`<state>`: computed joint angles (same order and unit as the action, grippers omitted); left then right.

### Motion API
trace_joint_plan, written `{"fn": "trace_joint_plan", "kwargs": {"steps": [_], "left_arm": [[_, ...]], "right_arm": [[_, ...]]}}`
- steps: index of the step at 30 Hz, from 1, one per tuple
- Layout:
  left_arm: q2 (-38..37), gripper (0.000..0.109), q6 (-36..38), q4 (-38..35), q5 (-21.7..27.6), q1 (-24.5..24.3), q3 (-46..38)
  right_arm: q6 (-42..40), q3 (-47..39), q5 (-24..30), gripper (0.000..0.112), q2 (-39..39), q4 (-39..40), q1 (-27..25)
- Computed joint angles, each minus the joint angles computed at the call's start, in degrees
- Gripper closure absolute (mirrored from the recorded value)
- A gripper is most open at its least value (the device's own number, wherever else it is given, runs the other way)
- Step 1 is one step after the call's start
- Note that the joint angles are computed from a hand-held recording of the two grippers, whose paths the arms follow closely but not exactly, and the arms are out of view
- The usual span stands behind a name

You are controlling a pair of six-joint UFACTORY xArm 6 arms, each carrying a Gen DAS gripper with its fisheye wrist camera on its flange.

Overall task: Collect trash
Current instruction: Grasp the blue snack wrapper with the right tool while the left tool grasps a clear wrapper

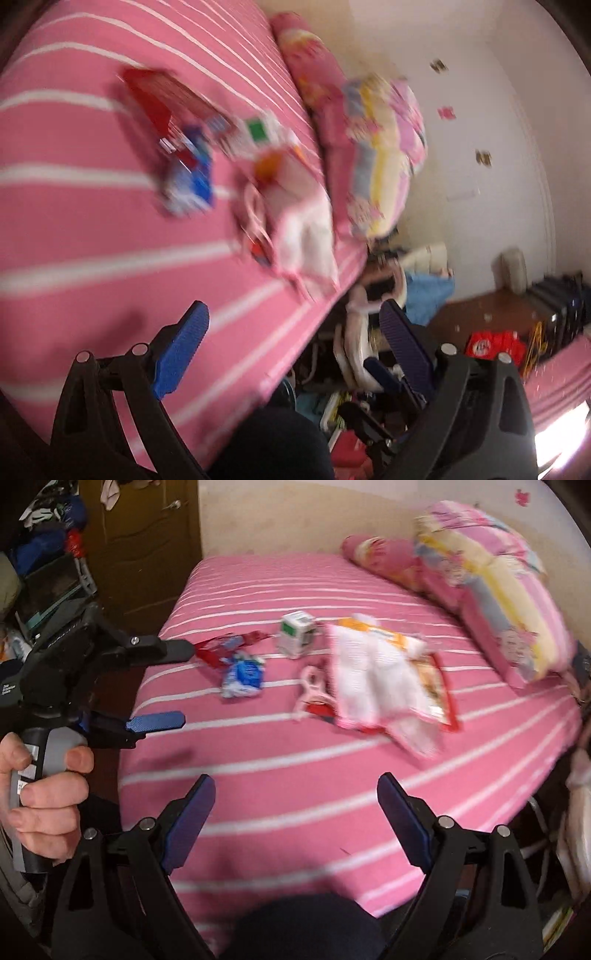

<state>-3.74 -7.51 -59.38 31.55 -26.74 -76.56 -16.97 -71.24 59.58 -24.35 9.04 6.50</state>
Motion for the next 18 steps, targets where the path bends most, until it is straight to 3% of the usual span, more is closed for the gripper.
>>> {"fn": "trace_joint_plan", "kwargs": {"steps": [10, 18], "left_arm": [[6.5, 0.018, 2.9, -4.9, 5.1, 10.1, -5.6], [13.4, 0.018, 0.7, -8.6, 8.1, 12.7, -11.6]], "right_arm": [[5.3, -10.6, -1.3, 0.024, 16.2, 0.5, 7.0], [6.3, -18.0, -1.7, 0.024, 26.0, -1.0, 8.5]]}}
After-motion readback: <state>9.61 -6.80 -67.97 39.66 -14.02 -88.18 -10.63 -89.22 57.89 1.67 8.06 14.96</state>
